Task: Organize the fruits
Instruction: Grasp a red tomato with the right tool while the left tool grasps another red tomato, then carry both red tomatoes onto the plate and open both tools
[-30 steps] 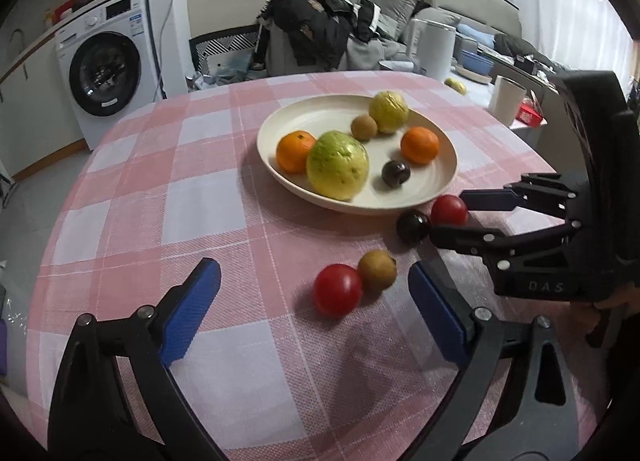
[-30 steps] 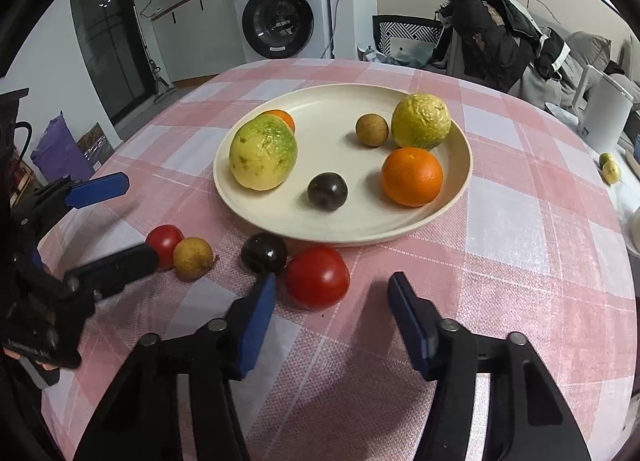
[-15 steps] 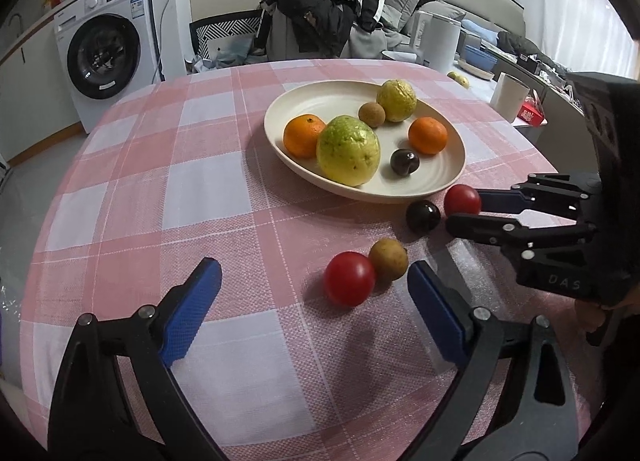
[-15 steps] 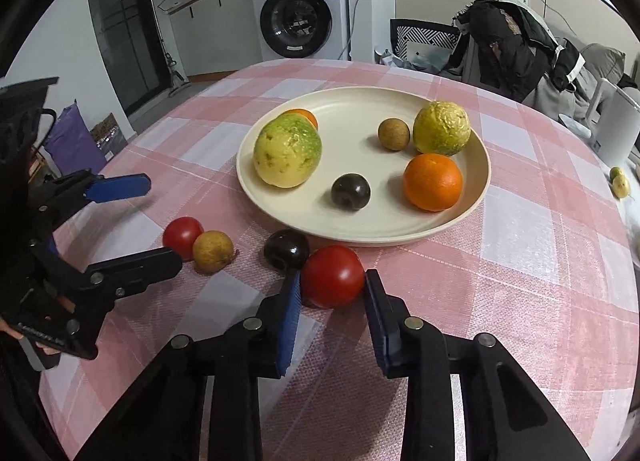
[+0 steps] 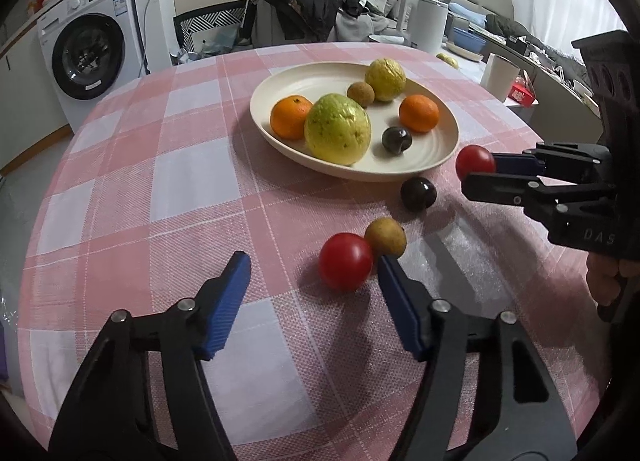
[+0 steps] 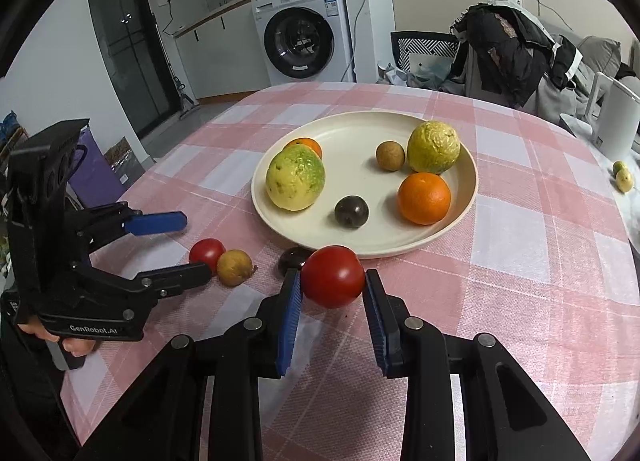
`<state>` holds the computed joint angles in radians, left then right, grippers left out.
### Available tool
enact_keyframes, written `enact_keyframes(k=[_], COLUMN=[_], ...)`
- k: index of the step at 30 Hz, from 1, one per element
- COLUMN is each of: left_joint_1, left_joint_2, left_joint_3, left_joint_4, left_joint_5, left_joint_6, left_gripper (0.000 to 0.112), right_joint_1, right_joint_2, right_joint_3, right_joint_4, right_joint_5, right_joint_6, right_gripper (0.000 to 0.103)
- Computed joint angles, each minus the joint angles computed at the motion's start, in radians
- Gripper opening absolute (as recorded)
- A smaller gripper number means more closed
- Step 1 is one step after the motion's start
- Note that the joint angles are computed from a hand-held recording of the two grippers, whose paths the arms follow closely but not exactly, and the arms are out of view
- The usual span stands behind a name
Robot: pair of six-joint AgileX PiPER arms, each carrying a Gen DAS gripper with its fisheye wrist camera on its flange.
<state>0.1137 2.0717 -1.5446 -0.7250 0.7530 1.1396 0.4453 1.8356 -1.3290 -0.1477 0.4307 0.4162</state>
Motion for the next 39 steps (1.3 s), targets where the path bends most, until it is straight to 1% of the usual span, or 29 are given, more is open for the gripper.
enact_keyframes(k=[1,4,6,12,19,22,27,39], left_joint_1=[-0.001,-0.003,-0.002,0.011,0.015,0.014,0.01,0.018], left_joint_2=[0.002,0.013,0.019,0.028,0.028,0.028,0.04,0.069], left_joint_3=[-0.001,-0.014,-0.021,-0.033,-0.037,-0.038,-0.059,-0.101], left_joint_4=[0.001,0.01,0.01,-0.032,-0.043,-0.037,-0.007,0.003], left_joint_5=[0.002,0.017,0.03,0.065,0.07,0.061,0.064,0.068], left_joint_6=[-0.002,-0.01,-0.01,0.027,0.03,0.027,-0.017,-0.077], left_gripper=[0.06,0.053,0.044,0.026,0.025,0.025,0.025,0.025], right_joint_1=[0.0,-0.003,-0.003,-0.003,-0.004,-0.005,-0.005,-0.003], right_joint_2=[0.003,0.006,0.005,0.005,0.01,0.011,0.01,0.01], right_joint_3=[-0.004,-0.004,-0.004,-0.001,0.0,0.001,0.005,0.005], right_joint_4=[-0.006,-0.004,-0.008,-0.004,-0.01,-0.01,-0.015,-0.016], right_joint_5=[0.004,0.005,0.005,0.003,0.001,-0.001,-0.004,0.003], right_joint_6=[0.004,0.007,0.012,0.007,0.013,0.012,0.014,0.015], right_gripper=[0.032,0.032,0.032,0.032,0.032,0.032,0.032,0.032])
